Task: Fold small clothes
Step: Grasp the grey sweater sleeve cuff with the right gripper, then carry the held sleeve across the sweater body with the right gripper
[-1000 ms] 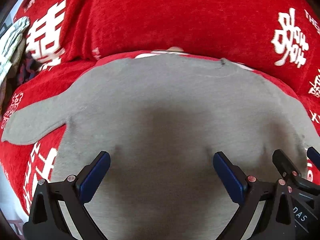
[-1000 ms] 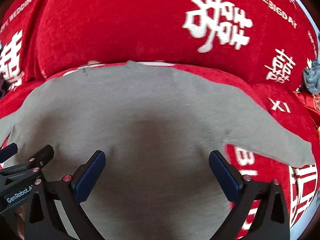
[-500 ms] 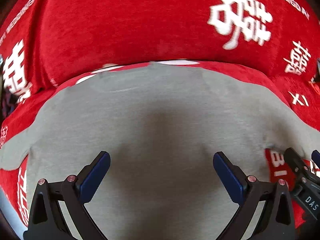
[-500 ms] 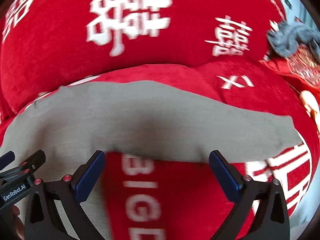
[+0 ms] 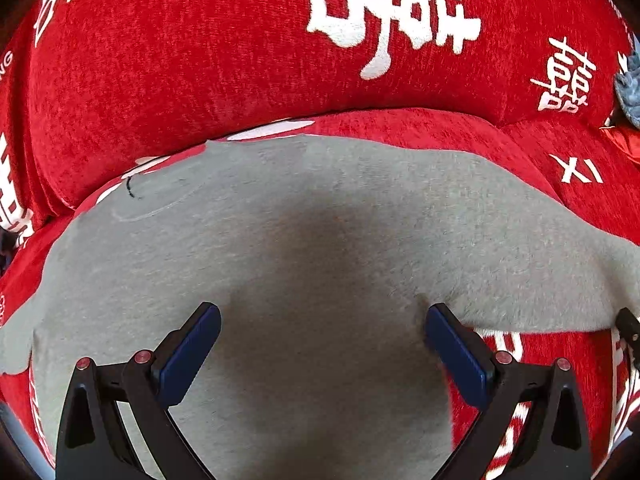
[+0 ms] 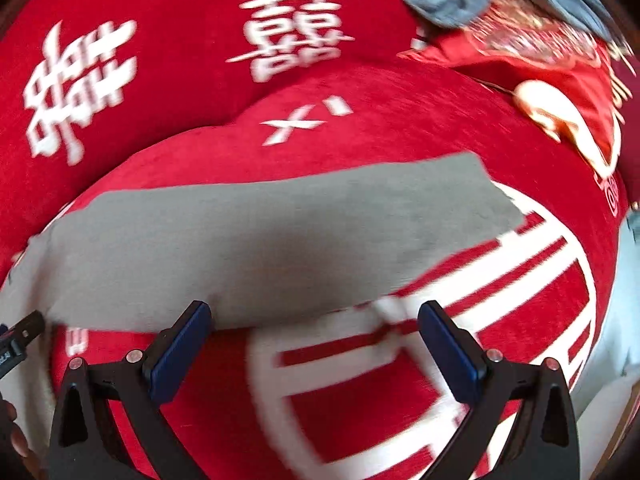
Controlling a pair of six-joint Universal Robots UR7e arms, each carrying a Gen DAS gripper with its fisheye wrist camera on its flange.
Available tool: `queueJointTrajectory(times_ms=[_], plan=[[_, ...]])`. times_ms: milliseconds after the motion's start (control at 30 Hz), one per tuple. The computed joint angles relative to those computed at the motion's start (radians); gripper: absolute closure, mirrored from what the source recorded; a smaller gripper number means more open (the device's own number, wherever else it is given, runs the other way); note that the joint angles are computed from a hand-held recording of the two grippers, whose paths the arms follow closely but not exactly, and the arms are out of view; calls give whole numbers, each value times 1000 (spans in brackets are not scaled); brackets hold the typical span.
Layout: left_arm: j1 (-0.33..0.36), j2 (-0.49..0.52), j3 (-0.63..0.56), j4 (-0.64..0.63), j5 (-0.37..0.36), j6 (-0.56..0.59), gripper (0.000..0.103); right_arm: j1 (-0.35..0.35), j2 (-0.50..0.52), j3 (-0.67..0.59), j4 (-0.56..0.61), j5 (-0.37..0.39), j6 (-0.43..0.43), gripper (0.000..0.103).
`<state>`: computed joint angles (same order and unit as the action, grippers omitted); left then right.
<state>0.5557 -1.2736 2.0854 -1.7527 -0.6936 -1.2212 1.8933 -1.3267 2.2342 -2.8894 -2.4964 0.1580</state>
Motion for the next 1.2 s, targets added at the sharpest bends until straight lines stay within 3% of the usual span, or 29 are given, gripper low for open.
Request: queueJointTrajectory(times_ms=[167,300,400,500,533,567,633,733,833,933,1000,1200], plan=[[13,25,-14,-38,2,22,0,-71,-44,9,-59,15,-44,1],[30,51,-27,-81,-2,58,0,-109,-44,-4,-160,36,-152,1],[42,63,-29,-118,-2,75,0,-133,-27,-26,-212,54,-220,7],[53,62,-22,-171,-9,103,0,-147,-1,-45,-263,72,-334,33],[56,56,-18,-193,-10,118,0,-149,5,-51,-272,74,-369,68],[58,49,-14,-203,-5,122,0,-155,2,-56,-263,84,-377,96],[62,28,-11,-189,21,87,0,-187,-52,-44,-224,179,-340,96],[86,9,-24,-151,28,24,0,-194,-96,0,-325,218,-368,96],[102,24,-32,-175,4,31,0,-190,-115,36,-377,216,-364,96],[98,73,-44,-222,-37,113,0,-195,-108,50,-372,205,-357,96],[69,114,-65,-154,11,107,0,-212,-113,55,-358,221,-343,97],[46,90,-54,-175,-6,140,0,-212,-137,50,-311,237,-323,96]])
